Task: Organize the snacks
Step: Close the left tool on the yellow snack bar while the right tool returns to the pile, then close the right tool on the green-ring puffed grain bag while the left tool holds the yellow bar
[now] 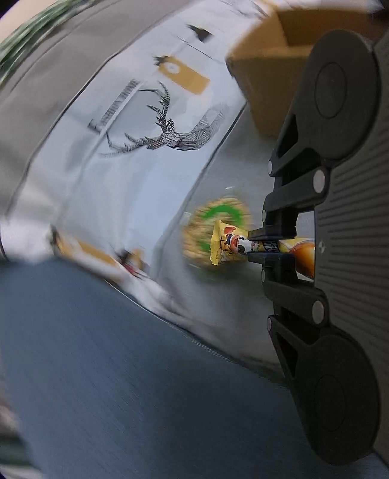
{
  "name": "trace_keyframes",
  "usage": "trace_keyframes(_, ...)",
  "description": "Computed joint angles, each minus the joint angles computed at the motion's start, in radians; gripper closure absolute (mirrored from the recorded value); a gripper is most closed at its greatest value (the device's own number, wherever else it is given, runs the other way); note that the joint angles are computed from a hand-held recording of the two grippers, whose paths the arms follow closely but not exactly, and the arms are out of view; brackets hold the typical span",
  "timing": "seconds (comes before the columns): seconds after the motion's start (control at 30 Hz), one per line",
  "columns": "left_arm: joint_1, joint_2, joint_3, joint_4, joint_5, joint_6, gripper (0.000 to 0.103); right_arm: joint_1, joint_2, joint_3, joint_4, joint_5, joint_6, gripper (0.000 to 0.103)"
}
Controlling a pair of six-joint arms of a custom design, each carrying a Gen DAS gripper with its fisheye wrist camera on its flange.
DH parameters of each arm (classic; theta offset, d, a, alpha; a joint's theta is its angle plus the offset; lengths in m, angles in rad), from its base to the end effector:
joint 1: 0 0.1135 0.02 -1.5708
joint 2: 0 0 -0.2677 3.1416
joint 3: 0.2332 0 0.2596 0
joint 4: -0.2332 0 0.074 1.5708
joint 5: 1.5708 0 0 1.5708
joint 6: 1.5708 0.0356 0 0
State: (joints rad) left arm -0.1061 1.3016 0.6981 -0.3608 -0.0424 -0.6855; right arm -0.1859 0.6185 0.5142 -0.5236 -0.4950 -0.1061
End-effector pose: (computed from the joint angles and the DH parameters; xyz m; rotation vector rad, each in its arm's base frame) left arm 0.2520 -0.0253 0.1876 -0.7458 2.4428 -0.2582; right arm 0.1452 -0.0101 0.2402 -0.1882 2.1283 0.3726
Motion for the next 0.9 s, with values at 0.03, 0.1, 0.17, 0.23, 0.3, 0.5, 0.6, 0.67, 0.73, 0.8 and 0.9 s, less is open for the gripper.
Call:
trace_keyframes(0.03, -0.015, -0.051, 0.001, -0.061, 0.01, -0.036, 0.095, 0.0, 0.002, 0.002, -0.004, -0.004, 0.003, 0.07)
trace_keyframes(0.1, -0.063, -0.13, 0.003, -0.162, -0.031, -0.068, 0.095, 0.003, 0.005, 0.007, -0.014, -0.01, 0.007, 0.07)
trace_keyframes(0.17, -0.084, -0.206, -0.034, -0.209, -0.036, -0.112, 0.095, 0.004, 0.005, 0.012, -0.028, -0.019, -0.002, 0.069)
trace_keyframes(0.23, -0.067, -0.262, -0.102, -0.2, 0.014, -0.172, 0.095, 0.0, 0.001, 0.018, -0.039, -0.028, -0.006, 0.068)
trace_keyframes(0.3, -0.025, -0.275, -0.167, -0.157, 0.08, -0.197, 0.095, -0.003, -0.004, 0.021, -0.046, -0.03, -0.005, 0.063)
trace_keyframes(0.5, 0.068, -0.216, -0.191, -0.132, 0.137, -0.181, 0.095, -0.002, -0.025, 0.023, -0.086, -0.04, -0.015, 0.058)
trace_keyframes(0.6, 0.096, -0.177, -0.196, -0.112, 0.184, -0.16, 0.094, 0.009, -0.041, 0.026, -0.095, -0.038, -0.013, 0.054)
trace_keyframes(0.67, 0.099, -0.146, -0.193, -0.108, 0.191, -0.153, 0.091, 0.029, -0.05, 0.027, -0.092, -0.023, 0.004, 0.053)
trace_keyframes(0.73, 0.087, -0.131, -0.185, -0.113, 0.182, -0.145, 0.09, 0.054, -0.053, 0.028, -0.089, -0.005, 0.026, 0.053)
trace_keyframes(0.8, 0.079, -0.123, -0.182, -0.113, 0.184, -0.138, 0.09, 0.086, -0.066, 0.027, -0.086, 0.016, 0.048, 0.053)
trace_keyframes(0.9, 0.073, -0.11, -0.179, -0.112, 0.176, -0.123, 0.09, 0.147, -0.093, 0.021, -0.085, 0.055, 0.077, 0.053)
